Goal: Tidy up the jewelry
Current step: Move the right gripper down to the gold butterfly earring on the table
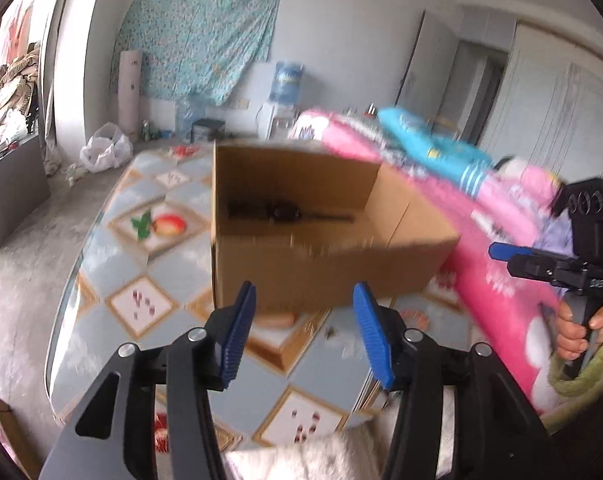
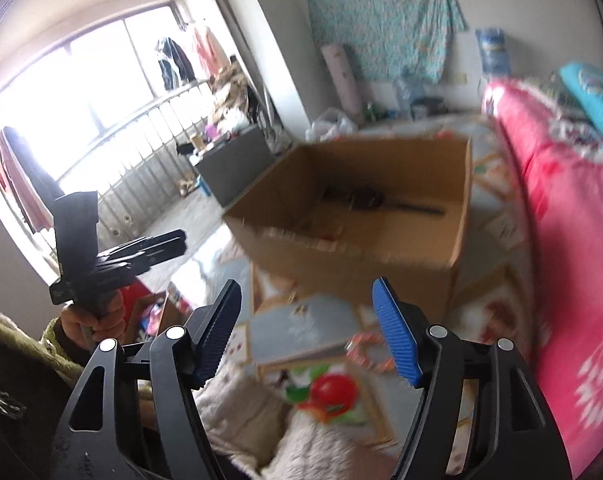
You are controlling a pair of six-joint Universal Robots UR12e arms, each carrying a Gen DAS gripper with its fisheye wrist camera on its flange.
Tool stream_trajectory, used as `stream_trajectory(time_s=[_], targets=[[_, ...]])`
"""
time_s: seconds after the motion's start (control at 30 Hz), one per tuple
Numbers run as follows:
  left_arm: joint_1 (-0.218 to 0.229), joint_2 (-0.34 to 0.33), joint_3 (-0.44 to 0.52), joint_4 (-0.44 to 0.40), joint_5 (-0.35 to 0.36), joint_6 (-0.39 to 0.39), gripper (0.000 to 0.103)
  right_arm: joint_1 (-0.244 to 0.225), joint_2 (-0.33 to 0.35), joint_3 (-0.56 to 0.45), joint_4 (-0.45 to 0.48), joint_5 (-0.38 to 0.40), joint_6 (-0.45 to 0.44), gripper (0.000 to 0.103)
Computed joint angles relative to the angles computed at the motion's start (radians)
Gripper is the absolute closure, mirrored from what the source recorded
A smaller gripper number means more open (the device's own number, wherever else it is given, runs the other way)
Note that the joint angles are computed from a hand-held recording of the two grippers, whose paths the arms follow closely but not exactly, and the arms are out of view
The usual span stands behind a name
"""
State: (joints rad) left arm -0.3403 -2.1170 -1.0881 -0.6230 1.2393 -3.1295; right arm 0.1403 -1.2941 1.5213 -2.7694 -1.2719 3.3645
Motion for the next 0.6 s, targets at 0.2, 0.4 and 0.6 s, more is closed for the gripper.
stream_trajectory(time_s=[0.2,0.4,0.6], targets=[[-0.048,-0.03,0.009,-0.063,0.108,0.119,0.053,0.04,0.058,-0.045,0.098,-0.075,0.008,0.046],[-0.068,-0.067,0.043,-0.111,0.137,0.179,0.062,0.07,0.125,-0.092,0.127,-0.15,-0.001,0.064],[-0.053,-0.09,0.073,-0.159,0.16,0.095,0.076,0.087,0.176,-0.13,0.101,-0.18,-0.018,0.067]])
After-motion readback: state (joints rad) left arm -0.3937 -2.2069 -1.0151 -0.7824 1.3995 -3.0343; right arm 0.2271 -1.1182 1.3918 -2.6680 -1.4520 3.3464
